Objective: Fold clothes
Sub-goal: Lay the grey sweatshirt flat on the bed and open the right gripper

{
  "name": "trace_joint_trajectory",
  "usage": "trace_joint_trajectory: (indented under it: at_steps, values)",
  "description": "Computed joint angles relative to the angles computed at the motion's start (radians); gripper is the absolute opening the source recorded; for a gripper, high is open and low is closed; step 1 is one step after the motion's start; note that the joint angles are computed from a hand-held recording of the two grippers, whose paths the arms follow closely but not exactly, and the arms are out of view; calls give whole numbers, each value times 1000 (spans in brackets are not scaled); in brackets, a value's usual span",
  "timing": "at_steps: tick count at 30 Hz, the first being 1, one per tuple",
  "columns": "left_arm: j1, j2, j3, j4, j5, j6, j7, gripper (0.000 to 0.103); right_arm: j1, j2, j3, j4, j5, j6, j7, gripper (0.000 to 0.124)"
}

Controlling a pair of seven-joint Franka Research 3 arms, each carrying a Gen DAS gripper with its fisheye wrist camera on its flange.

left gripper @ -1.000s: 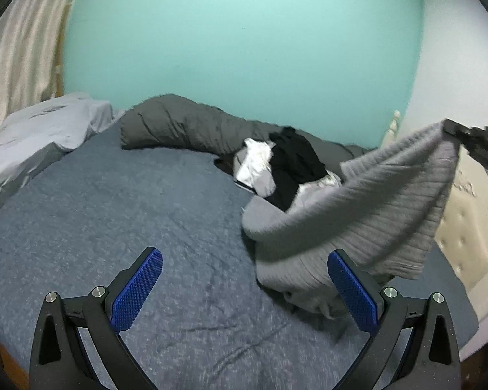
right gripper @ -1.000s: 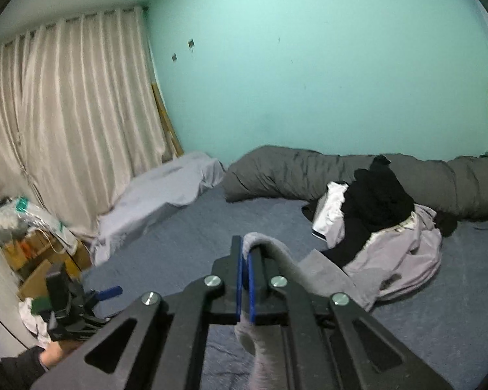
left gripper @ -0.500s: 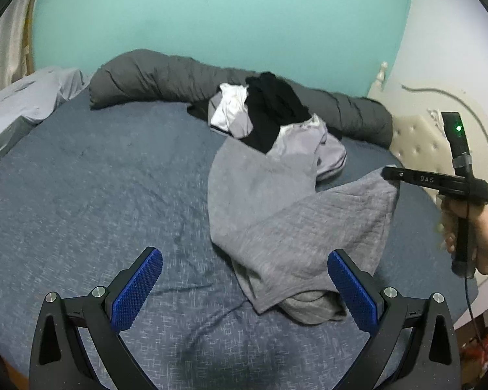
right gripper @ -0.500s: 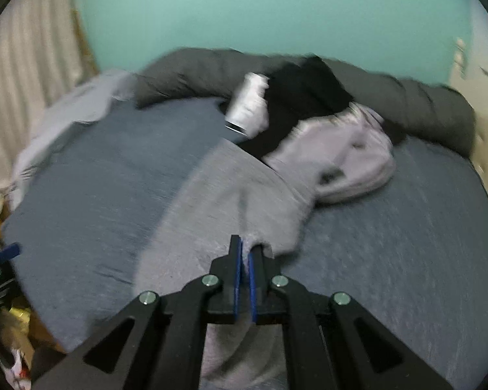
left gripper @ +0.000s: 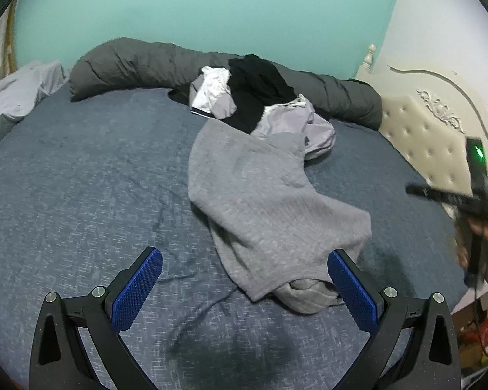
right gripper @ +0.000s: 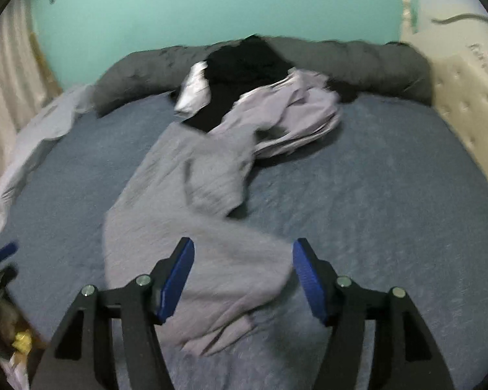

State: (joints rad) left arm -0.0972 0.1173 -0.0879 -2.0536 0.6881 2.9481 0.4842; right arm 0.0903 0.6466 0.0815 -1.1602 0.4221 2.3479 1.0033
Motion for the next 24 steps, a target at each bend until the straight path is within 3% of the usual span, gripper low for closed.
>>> trace_joint_trajectory:
  at_steps: [6, 10, 12, 14, 17, 19, 24]
  values:
    - [-21, -14, 12, 12, 124, -84, -116, 103, 15, -108, 22, -241, 7, 2, -160, 64]
    - [-3, -22, 2, -4, 137, -53, -110, 103, 35, -122, 20, -308, 24, 4, -183, 64]
    - [-4, -20, 2, -5, 166, -59, -132, 103, 44, -125, 14, -328, 33, 14, -165, 70]
    - [1, -11, -3, -8, 147, -58, -113, 103, 53, -120, 8, -333, 34, 23, -140, 85]
    - [3, 13, -8, -7, 122, -59, -77, 103, 61, -117, 3, -340, 27, 37, -117, 88]
    - [5, 35, -13, -4, 71, -59, -40, 103, 53, -120, 13, -353, 43, 50, -129, 100]
    - [-17, 104, 0, 30, 31, -67, 21, 103, 70, -118, -4, -368, 8, 68, -115, 102]
